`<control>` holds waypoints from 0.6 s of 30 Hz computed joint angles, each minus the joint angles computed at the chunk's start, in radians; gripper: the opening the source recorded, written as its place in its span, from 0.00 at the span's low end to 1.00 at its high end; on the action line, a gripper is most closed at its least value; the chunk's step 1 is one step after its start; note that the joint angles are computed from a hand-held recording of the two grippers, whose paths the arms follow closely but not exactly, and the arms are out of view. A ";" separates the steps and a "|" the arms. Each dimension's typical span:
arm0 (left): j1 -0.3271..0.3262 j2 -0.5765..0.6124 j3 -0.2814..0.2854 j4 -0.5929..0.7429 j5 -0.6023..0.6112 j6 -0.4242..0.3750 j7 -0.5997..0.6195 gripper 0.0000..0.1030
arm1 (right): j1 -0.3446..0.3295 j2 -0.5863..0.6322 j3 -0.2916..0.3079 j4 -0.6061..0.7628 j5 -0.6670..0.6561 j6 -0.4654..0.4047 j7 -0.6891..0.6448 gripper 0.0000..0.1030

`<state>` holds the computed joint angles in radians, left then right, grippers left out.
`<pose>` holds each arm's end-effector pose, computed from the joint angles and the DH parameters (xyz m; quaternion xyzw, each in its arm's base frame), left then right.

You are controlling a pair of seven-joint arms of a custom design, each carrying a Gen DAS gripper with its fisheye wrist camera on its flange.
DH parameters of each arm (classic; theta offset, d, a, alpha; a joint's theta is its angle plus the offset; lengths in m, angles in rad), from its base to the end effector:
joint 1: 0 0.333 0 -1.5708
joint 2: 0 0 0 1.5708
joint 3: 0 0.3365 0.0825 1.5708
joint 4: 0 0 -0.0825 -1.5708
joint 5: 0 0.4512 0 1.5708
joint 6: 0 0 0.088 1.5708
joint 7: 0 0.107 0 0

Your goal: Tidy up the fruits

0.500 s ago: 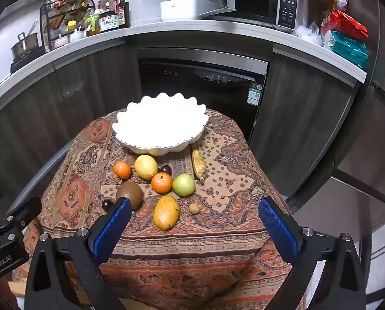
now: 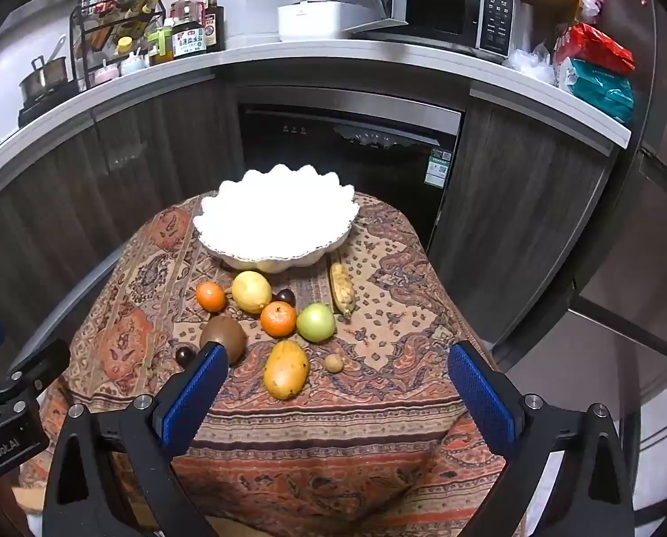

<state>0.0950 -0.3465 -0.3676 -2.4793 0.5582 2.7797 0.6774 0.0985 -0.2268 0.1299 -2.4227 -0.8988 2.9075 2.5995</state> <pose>0.4968 -0.1680 0.4538 -0.7023 0.6128 -0.2277 0.2820 0.5172 0.1704 0.4377 -0.6539 0.6430 -0.2990 0.2638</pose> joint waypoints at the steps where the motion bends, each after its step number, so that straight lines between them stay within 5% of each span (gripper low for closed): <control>1: -0.002 0.000 0.002 0.000 -0.002 -0.001 0.003 0.99 | -0.001 0.003 0.000 0.003 0.000 0.000 0.001 0.97; 18: 0.003 -0.010 0.000 -0.005 -0.014 0.005 0.016 0.99 | -0.009 -0.014 0.005 -0.005 -0.012 0.000 0.013 0.97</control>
